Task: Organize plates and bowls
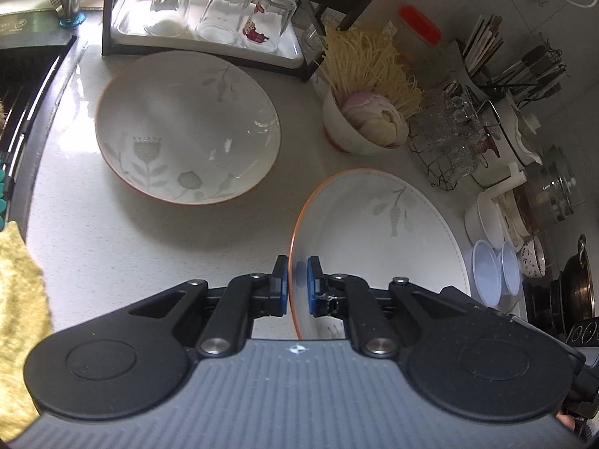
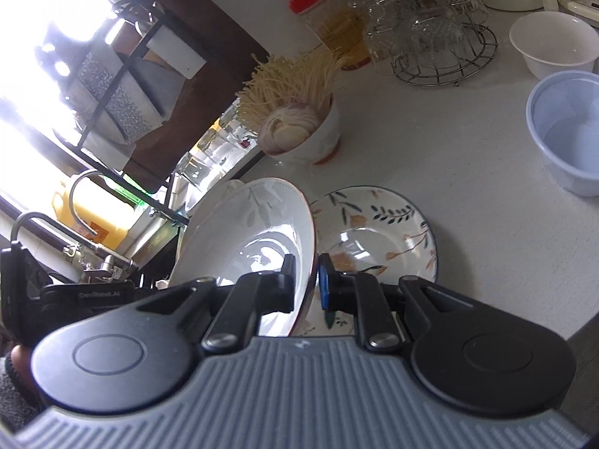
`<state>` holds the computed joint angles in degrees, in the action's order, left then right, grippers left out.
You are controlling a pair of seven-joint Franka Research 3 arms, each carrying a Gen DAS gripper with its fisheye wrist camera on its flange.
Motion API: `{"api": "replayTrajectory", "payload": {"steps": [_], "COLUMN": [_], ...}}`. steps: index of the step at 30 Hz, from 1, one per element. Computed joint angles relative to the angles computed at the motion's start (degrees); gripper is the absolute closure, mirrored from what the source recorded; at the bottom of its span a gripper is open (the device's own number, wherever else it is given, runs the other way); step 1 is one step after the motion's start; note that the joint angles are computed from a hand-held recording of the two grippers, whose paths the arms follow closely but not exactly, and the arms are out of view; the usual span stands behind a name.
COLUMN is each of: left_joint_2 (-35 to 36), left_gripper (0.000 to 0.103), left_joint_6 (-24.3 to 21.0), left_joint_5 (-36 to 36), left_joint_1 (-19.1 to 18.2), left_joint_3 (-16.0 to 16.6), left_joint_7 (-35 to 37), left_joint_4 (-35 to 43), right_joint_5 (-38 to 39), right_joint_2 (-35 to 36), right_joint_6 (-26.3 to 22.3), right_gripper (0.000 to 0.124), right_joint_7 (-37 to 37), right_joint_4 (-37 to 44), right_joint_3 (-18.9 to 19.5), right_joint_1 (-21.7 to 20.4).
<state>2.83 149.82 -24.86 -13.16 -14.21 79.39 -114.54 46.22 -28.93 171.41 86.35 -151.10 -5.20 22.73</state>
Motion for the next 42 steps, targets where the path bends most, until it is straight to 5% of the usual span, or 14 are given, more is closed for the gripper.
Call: {"api": "replayTrajectory", "payload": {"steps": [7, 18, 36, 42], "left_joint_2": [4.4, 9.8, 16.7, 17.8], "left_gripper": [0.092, 0.091, 0.087, 0.086], "left_joint_6": [0.1, -4.7, -16.0, -19.3], "left_joint_5": [4.6, 13.0, 22.8, 25.1], "left_joint_1": [-1.1, -1.8, -3.8, -4.5], "left_joint_3": [-1.2, -2.4, -2.1, -1.8], "left_joint_7": [-7.0, -12.6, -13.2, -14.9], "left_joint_4": [4.0, 9.8, 21.4, 23.3], "right_joint_5": [0.5, 1.1, -9.7, -7.4], "right_joint_2": [0.9, 3.4, 6.6, 7.0], "right_joint_6": [-2.6, -5.0, 0.0, 0.4], "right_gripper": [0.108, 0.108, 0.108, 0.108], "right_joint_7": [-5.0, -8.2, -8.4, -11.0], "right_joint_4": [0.9, 1.1, 0.5, 0.3], "right_joint_3": [-3.1, -1.6, 2.6, -0.4], "right_joint_1": [-1.0, -5.2, -8.4, -5.2]}}
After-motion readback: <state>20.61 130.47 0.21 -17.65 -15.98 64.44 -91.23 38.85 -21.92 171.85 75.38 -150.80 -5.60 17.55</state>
